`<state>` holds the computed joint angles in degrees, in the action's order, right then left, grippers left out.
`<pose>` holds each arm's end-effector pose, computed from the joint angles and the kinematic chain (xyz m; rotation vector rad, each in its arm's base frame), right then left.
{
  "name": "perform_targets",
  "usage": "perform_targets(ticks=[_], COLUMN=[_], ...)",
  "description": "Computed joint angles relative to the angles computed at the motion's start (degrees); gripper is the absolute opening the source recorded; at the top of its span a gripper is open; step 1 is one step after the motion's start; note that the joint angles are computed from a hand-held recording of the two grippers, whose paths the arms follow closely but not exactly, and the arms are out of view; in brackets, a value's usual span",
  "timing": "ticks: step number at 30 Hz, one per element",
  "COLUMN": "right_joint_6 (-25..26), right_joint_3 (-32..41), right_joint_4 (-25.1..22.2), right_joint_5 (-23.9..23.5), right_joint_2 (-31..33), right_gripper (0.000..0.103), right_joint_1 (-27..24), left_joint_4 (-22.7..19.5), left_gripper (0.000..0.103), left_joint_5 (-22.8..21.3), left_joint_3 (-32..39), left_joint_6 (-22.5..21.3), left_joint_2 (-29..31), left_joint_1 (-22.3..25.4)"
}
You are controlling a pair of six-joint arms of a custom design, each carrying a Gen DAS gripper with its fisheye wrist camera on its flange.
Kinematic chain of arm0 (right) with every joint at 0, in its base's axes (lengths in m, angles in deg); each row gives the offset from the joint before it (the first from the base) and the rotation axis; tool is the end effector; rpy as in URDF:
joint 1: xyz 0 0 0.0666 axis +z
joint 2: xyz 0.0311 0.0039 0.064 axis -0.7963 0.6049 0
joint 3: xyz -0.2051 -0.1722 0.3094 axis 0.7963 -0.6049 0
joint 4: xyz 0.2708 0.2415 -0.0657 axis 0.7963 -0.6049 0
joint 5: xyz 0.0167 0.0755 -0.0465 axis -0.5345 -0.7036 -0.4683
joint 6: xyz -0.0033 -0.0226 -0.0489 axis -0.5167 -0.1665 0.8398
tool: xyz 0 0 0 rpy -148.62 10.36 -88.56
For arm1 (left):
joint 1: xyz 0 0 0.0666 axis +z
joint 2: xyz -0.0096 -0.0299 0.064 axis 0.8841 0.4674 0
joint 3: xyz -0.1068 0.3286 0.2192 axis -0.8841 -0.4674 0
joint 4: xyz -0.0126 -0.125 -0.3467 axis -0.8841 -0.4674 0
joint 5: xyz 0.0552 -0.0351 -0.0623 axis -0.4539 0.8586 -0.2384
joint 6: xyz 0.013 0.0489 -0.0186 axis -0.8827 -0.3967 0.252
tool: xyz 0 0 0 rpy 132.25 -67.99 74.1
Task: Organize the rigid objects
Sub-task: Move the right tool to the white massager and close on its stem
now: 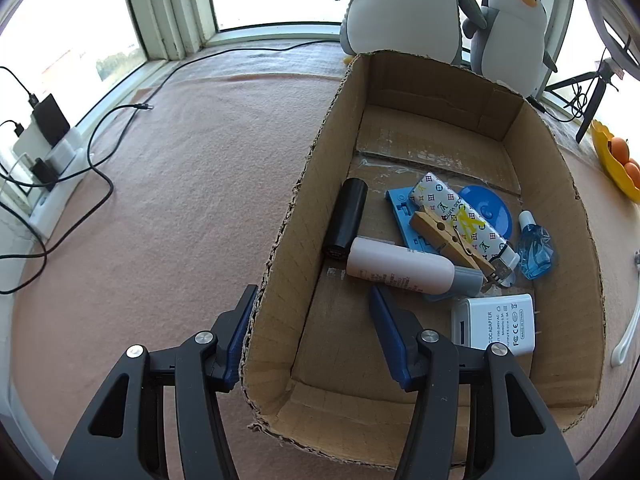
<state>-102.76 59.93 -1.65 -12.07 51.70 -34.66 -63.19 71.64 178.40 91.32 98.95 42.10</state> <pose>0.5016 0.1598 0.4230 1.0152 2.3780 0.4154 0.6640 -0.2404 0.3772 0.3511 2.5923 -0.0703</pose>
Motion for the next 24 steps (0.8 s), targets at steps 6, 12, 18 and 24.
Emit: perform_targets(ticks=[6, 12, 18, 24], right_joint_6=[0.1, 1.7, 1.2, 1.1], right_joint_3=[-1.9, -2.7, -6.6, -7.7], right_joint_4=[1.3, 3.7, 9.5, 11.0], right_joint_5=[-1.3, -2.5, -3.0, -1.9], right_joint_2=[0.3, 2.0, 1.5, 0.4], right_gripper=[0.049, 0.04, 0.01, 0.01], right_joint_1=[-1.8, -3.1, -4.1, -3.6], left_joint_4=[-0.1, -0.5, -1.2, -1.2], left_gripper=[0.056, 0.056, 0.056, 0.056], left_joint_5=[-0.3, -0.8, -1.2, -1.4], left_joint_3=[0.0, 0.4, 1.1, 1.0], left_joint_6=[-0.1, -0.4, -0.7, -0.4], left_joint_2=[0.0, 0.1, 0.5, 0.4], left_joint_1=[-0.1, -0.2, -0.3, -0.4])
